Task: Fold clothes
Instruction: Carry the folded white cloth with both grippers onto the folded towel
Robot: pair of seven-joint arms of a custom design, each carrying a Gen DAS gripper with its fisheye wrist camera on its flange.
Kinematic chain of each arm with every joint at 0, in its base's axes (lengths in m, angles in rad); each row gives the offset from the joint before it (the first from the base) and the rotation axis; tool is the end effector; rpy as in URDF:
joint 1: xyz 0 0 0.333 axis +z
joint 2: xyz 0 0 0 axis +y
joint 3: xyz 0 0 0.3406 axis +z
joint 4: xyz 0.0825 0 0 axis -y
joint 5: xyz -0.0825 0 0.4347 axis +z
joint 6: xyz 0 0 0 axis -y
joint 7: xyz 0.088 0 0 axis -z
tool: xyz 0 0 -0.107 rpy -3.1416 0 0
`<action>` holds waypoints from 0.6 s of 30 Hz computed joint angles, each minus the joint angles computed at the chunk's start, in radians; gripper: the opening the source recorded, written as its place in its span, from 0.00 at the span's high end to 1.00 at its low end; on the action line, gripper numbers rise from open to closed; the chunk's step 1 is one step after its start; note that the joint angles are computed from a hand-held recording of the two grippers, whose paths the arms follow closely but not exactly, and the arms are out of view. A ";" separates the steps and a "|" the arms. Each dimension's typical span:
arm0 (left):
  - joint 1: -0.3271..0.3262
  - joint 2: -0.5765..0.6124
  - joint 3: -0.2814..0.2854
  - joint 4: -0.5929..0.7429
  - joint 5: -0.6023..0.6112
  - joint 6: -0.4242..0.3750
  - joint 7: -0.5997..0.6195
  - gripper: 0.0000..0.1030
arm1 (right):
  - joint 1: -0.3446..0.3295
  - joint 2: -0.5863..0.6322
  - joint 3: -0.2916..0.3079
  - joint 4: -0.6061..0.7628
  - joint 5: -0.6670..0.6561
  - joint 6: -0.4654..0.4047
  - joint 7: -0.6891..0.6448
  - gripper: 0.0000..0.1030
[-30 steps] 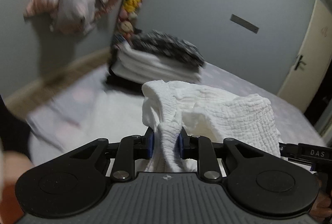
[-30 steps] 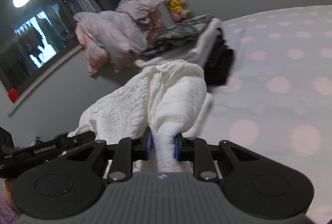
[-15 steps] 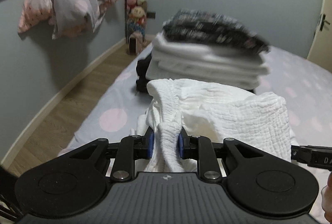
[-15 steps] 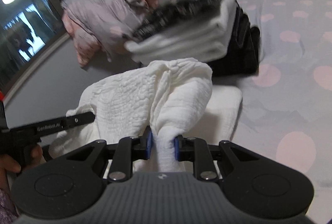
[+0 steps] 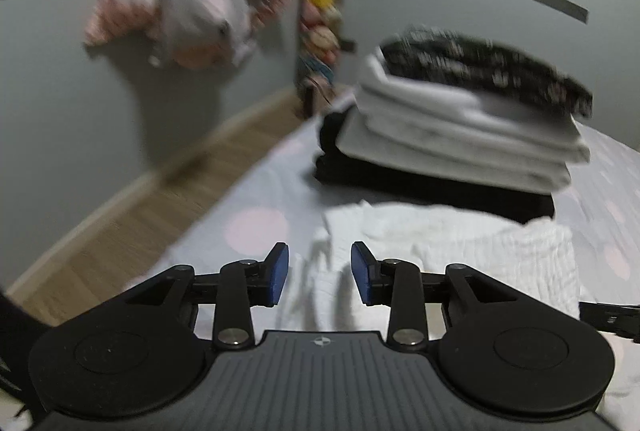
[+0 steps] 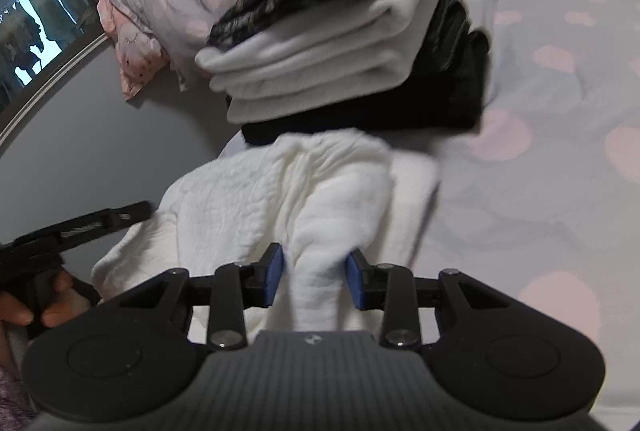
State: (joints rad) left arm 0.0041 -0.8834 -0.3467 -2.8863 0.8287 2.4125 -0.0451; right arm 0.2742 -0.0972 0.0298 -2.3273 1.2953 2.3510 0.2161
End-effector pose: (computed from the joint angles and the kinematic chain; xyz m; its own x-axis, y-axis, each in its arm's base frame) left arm 0.3323 -0.0978 0.4315 0.6943 -0.7185 0.0409 -0.3949 -0.4279 -0.8130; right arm 0.5205 0.1776 0.3914 0.7279 -0.5271 -0.4386 -0.6517 -0.3328 -0.6816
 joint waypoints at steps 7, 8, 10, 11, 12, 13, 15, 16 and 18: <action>-0.143 0.035 -0.075 0.106 -0.164 -0.282 -0.046 0.62 | 0.005 -0.083 -0.016 -0.045 0.044 0.057 -0.132 0.67; -0.151 0.072 -0.084 0.125 -0.173 -0.304 -0.065 0.62 | 0.008 -0.084 -0.014 -0.043 0.038 0.066 -0.132 0.67; -0.161 0.169 -0.103 0.175 -0.180 -0.371 -0.088 0.62 | 0.008 -0.059 -0.015 -0.016 0.005 0.061 -0.068 0.64; -0.167 0.218 -0.110 0.200 -0.182 -0.407 -0.094 0.63 | 0.006 -0.042 -0.013 0.003 -0.027 0.056 -0.014 0.60; -0.175 0.252 -0.104 0.214 -0.185 -0.424 -0.099 0.63 | 0.003 -0.019 -0.013 0.031 -0.063 0.038 0.044 0.60; -0.185 0.275 -0.091 0.220 -0.189 -0.427 -0.107 0.63 | 0.000 0.003 -0.012 0.056 -0.088 0.022 0.076 0.60; -0.205 0.308 -0.055 0.223 -0.201 -0.415 -0.127 0.63 | -0.004 0.045 -0.004 0.105 -0.125 0.005 0.125 0.57; -0.213 0.316 -0.037 0.221 -0.203 -0.405 -0.136 0.63 | -0.004 0.066 0.002 0.128 -0.137 0.004 0.145 0.55; -0.223 0.335 -0.016 0.227 -0.203 -0.407 -0.142 0.64 | -0.006 0.112 0.015 0.171 -0.171 0.007 0.211 0.54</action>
State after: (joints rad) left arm -0.2187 -0.5488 -0.3630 -2.6589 0.6259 2.0052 -0.1874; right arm 0.2682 0.0144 0.0446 -2.1564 1.1242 2.3582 0.4274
